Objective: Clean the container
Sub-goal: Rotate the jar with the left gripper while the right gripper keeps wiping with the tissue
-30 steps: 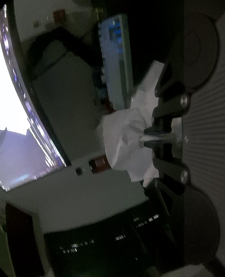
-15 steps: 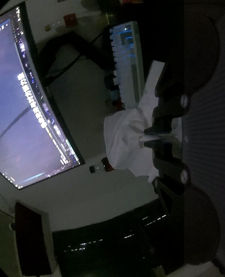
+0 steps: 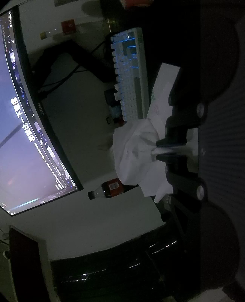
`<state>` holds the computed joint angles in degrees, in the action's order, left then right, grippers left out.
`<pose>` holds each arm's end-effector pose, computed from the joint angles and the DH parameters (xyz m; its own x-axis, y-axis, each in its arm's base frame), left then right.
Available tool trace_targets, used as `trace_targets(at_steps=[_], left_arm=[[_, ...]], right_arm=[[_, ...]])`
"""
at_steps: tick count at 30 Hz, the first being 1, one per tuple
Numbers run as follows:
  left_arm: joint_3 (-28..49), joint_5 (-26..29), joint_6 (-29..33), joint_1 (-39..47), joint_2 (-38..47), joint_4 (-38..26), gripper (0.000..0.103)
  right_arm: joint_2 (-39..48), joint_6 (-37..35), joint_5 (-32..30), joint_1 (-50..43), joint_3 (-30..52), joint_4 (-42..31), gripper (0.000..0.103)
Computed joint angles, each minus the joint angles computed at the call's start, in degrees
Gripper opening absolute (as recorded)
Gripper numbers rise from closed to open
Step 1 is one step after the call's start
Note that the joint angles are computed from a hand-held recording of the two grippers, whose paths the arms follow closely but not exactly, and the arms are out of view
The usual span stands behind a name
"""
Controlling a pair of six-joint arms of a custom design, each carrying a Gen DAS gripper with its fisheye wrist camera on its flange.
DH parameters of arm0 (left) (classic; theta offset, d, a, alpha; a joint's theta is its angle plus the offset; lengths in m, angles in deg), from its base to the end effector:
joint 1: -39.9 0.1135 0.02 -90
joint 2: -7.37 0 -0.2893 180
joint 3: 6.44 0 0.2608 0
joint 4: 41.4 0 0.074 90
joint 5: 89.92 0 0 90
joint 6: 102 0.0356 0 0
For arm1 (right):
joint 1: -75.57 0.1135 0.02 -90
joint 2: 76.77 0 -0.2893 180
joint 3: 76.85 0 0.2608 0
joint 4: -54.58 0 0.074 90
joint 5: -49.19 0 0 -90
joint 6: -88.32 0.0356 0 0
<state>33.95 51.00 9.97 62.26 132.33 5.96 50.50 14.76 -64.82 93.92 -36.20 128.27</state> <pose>0.2762 0.0837 0.0326 -0.3945 0.0928 -0.9142 0.5171 0.8449 -0.1374 0.2938 0.1127 0.0595 -0.3916 0.1425 -0.9090 -0.5767 0.7318 0.3632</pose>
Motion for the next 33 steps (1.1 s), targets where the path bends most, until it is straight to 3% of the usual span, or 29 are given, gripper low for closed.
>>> trace_targets(at_steps=[5, 13, 20, 25, 30, 33], left_arm=[[-1.4, -3.4, 0.2, -0.8, 0.2, 3.9, 0.034], [-1.4, -6.5, 0.8, -1.6, -0.8, 3.2, 0.035], [0.0, -10.0, -2.4, -1.0, -1.6, 2.1, 0.035], [1.2, -11.3, -3.0, -1.2, -2.7, -1.0, 0.035], [2.7, -11.6, -3.2, -1.2, -3.2, -3.4, 0.035], [3.5, -12.0, -2.0, -1.4, -4.0, -5.7, 0.036]], right_arm=[[0.5, -0.9, 1.9, -0.3, 0.8, -1.0, 0.01], [1.1, -2.0, -6.9, 2.5, 1.6, -0.2, 0.01], [-1.8, -2.9, -2.5, 0.3, 9.1, -15.2, 0.01], [-4.9, -8.9, -7.0, 2.6, 9.4, -21.3, 0.01], [-5.1, -7.4, -3.7, 2.3, 12.5, -24.5, 0.01], [-4.8, -8.8, 5.4, 3.1, 14.4, -25.7, 0.01]])
